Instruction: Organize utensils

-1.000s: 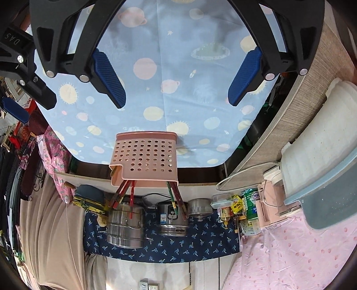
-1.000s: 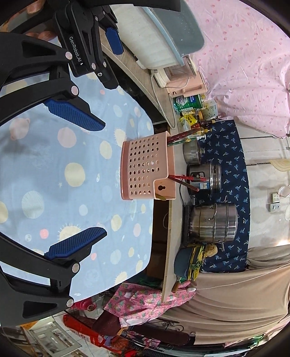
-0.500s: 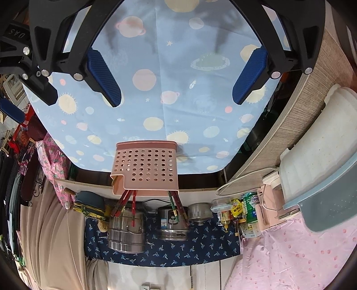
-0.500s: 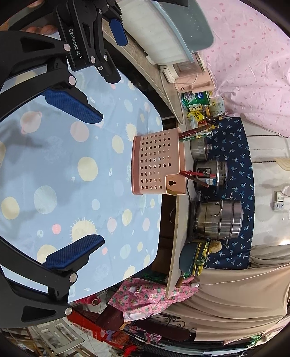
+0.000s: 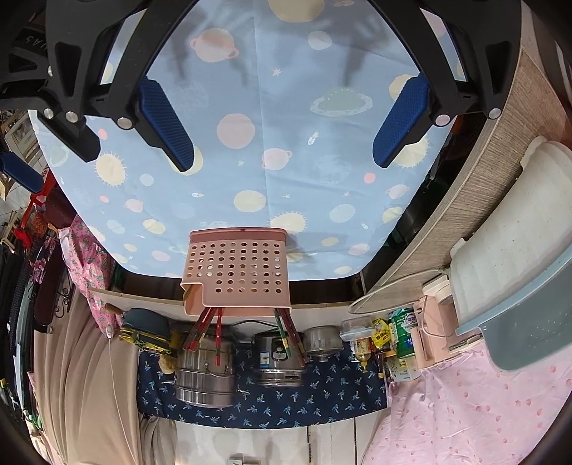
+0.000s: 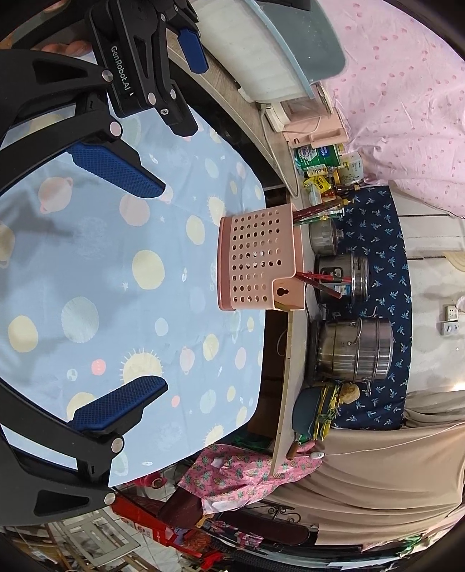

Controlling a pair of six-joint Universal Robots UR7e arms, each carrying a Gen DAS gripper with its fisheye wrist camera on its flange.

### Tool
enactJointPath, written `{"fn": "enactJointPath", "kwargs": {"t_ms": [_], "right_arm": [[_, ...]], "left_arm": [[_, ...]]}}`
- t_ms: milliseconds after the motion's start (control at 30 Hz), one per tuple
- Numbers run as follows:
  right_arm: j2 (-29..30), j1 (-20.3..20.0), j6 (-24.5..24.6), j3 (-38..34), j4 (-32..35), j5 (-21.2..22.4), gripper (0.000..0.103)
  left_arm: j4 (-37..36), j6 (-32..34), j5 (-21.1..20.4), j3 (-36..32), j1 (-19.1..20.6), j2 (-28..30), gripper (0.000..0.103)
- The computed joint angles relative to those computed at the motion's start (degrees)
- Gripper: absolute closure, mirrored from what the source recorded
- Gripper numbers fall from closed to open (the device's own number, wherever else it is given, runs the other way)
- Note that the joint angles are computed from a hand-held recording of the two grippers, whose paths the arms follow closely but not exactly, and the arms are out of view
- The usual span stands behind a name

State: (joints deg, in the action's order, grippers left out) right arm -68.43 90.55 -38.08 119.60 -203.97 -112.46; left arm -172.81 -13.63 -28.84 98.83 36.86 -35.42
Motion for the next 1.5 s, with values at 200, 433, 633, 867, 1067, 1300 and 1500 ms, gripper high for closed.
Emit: {"fn": "enactJointPath", "kwargs": {"t_ms": [200, 433, 633, 867, 1067, 1300, 1500], "right_arm": [[0.27, 0.07, 0.03, 0.16, -0.23, -0.06, 0.007], [0.52, 0.25, 0.28, 0.22, -0.24, -0.35, 0.007], [0.61, 0.29, 0.22, 0.26, -0.36, -0.52, 0.007], [0.84, 0.47, 0.30, 0.52, -0.97, -0.90, 0.007], [0.87, 0.47, 0.36, 0.67, -1.27, -0.77, 0.007], [0.94, 0.59, 0.45, 0.57, -1.45, -1.21, 0.007], [0.89, 0.42, 0.57, 0.53, -1.81, -1.39, 0.007]], "left_arm": [[-0.86, 0.43, 0.51, 0.36, -0.27, 0.17, 0.007], [-0.89, 0.15, 0.71, 0.54, -0.26, 0.06, 0.007], [-1.69, 0.79, 1.10, 0.60, -0.30, 0.30, 0.007], [-3.28, 1.84, 1.44, 0.64, -0.47, 0.60, 0.007], [-2.88, 1.38, 0.73, 0.74, -0.35, 0.34, 0.007], [-3.29, 1.86, 0.05, 0.80, -0.19, 0.37, 0.007], [-3.75, 2.20, -0.18, 0.90, -0.20, 0.37, 0.007]]}}
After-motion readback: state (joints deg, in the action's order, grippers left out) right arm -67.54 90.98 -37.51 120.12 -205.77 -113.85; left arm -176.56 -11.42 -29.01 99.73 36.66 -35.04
